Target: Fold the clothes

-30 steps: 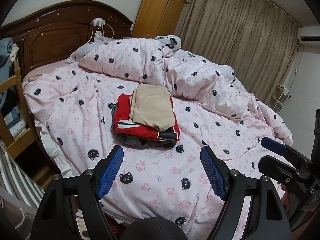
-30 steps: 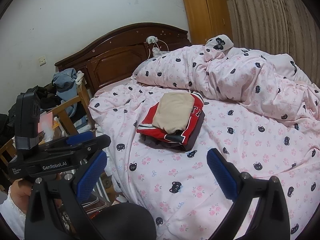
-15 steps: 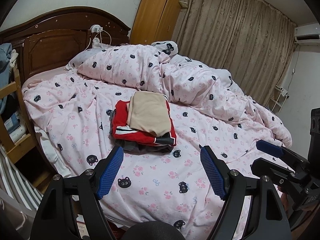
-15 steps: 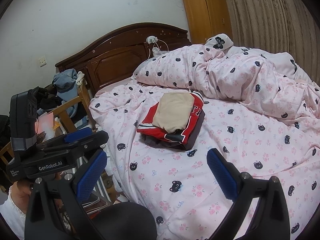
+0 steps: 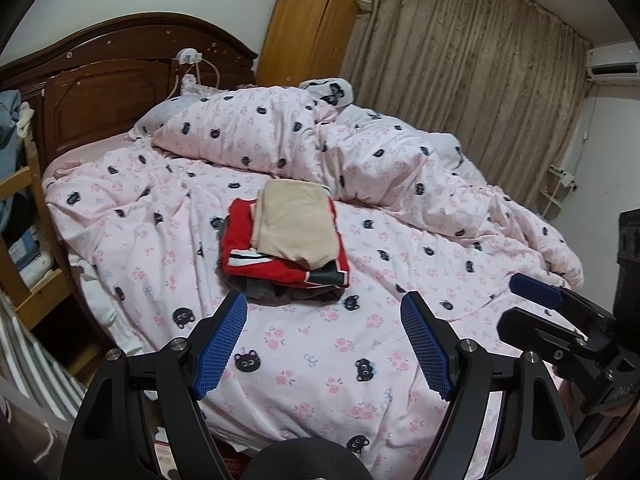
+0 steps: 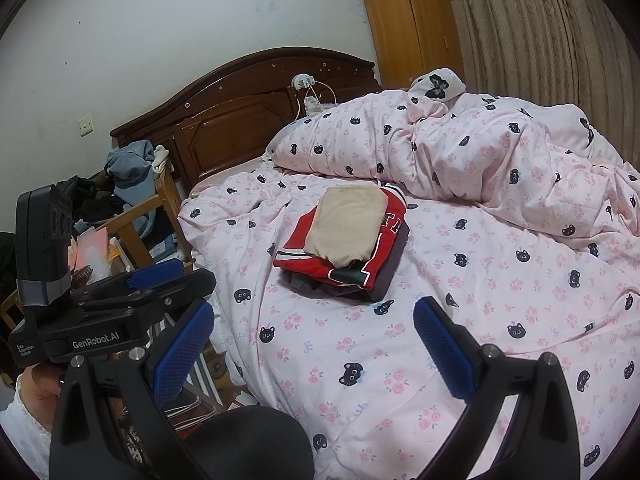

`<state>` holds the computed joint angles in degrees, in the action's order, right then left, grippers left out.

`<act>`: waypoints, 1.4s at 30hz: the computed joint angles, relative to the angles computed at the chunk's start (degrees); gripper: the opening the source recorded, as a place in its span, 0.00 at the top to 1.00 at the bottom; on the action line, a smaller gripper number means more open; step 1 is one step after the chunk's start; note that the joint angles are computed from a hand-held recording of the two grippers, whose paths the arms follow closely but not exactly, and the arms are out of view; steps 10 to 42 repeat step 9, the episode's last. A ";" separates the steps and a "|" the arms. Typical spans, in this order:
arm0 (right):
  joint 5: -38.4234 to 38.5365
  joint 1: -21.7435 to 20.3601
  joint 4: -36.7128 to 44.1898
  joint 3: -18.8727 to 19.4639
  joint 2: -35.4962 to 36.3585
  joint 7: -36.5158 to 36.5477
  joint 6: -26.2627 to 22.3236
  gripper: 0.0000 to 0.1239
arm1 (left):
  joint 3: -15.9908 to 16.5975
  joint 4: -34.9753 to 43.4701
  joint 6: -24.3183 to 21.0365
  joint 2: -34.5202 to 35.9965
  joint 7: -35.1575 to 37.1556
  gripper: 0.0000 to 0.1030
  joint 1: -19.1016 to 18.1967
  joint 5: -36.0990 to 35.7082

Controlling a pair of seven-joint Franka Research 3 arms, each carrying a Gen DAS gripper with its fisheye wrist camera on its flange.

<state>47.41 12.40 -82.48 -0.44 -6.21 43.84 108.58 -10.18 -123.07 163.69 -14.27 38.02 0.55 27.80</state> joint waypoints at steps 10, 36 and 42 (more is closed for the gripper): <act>0.17 -0.18 0.16 -0.06 0.05 0.10 -0.46 0.18 | -0.44 -0.74 0.90 -0.64 -1.99 0.27 0.84 2.07; 0.17 -0.18 0.16 -0.06 0.05 0.10 -0.46 0.18 | -0.44 -0.74 0.90 -0.64 -1.99 0.27 0.84 2.07; 0.17 -0.18 0.16 -0.06 0.05 0.10 -0.46 0.18 | -0.44 -0.74 0.90 -0.64 -1.99 0.27 0.84 2.07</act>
